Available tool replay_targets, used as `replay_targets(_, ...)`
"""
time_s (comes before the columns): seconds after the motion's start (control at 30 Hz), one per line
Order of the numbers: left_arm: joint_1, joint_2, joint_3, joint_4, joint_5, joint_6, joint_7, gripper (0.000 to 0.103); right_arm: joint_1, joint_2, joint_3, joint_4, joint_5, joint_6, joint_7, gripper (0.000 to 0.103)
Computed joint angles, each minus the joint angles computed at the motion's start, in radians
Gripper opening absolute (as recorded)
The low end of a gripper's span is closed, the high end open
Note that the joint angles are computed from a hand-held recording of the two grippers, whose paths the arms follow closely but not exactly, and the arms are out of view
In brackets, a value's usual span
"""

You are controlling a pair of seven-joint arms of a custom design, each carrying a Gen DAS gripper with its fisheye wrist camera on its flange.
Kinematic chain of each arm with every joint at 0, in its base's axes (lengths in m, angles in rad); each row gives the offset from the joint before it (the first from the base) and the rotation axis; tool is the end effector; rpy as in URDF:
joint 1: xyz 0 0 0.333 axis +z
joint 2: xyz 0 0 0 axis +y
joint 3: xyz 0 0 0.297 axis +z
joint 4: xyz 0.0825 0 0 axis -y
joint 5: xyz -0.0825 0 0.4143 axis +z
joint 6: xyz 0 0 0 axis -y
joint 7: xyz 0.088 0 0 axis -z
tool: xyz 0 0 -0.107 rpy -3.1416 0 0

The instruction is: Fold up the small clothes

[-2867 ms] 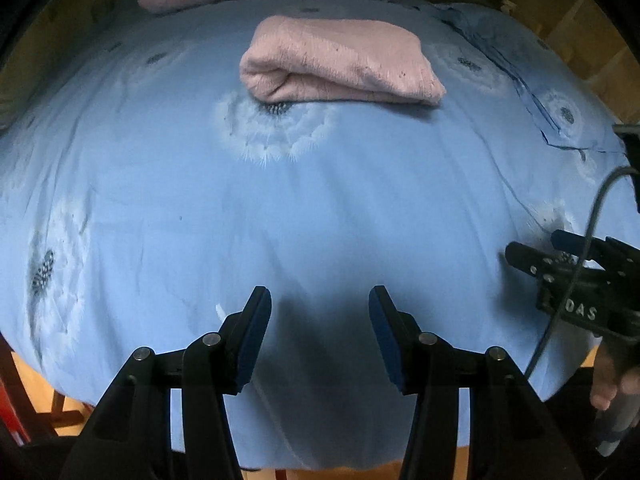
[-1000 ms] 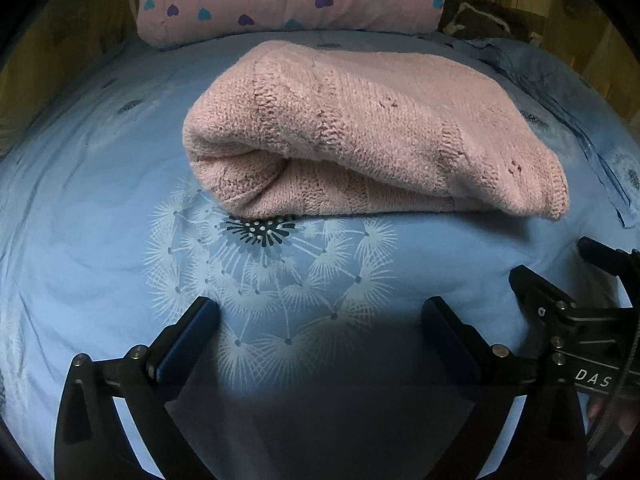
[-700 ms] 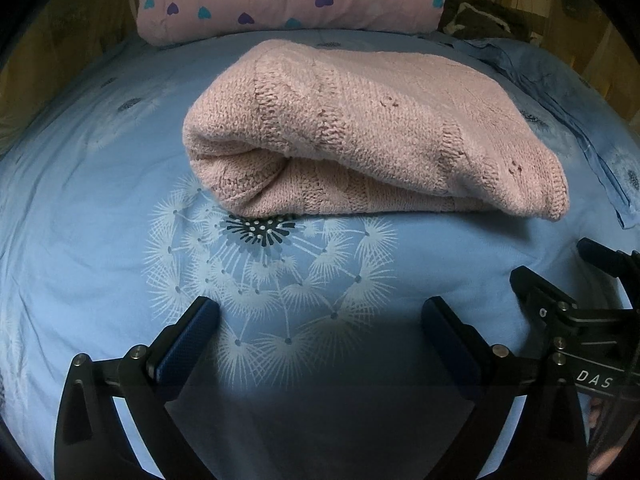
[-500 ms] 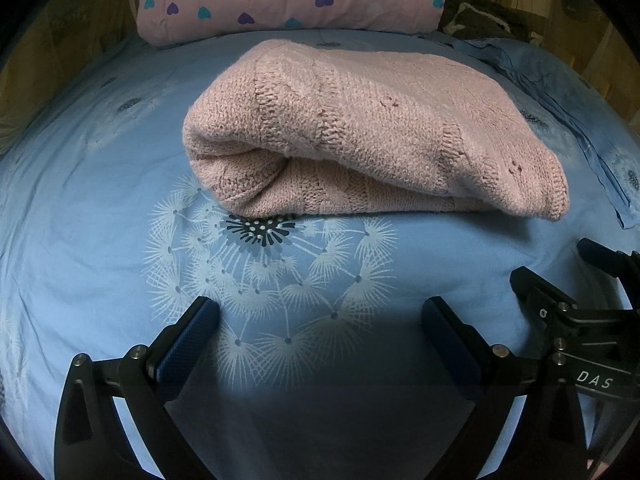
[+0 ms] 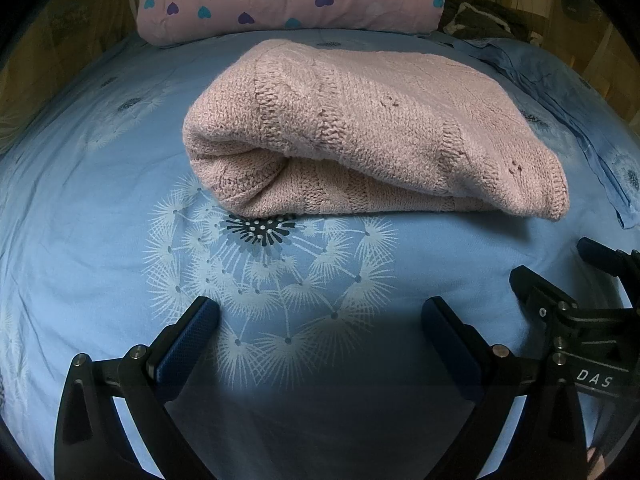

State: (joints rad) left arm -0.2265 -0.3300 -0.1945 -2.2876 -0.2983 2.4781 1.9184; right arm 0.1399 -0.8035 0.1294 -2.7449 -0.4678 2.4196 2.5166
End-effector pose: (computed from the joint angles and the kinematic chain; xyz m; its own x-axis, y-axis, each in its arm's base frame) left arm 0.4793 -0.2196 0.5083 -0.5628 -0.8258 0.0371 -0.7178 0.4660 -0.5173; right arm 0.3750 0.0987 0.4694 -0.4030 -0.9151 0.0105 -0.7278 0.3136 -0.6099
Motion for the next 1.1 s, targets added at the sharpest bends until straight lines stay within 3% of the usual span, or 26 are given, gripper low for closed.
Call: replay_targets(1.1, 0.0, -0.002, 0.0, -0.003, 0.003, 0.003, 0.0, 0.088, -0.017, 0.009, -0.008, 0.003, 0.007, 0.021, -0.038, 0.103)
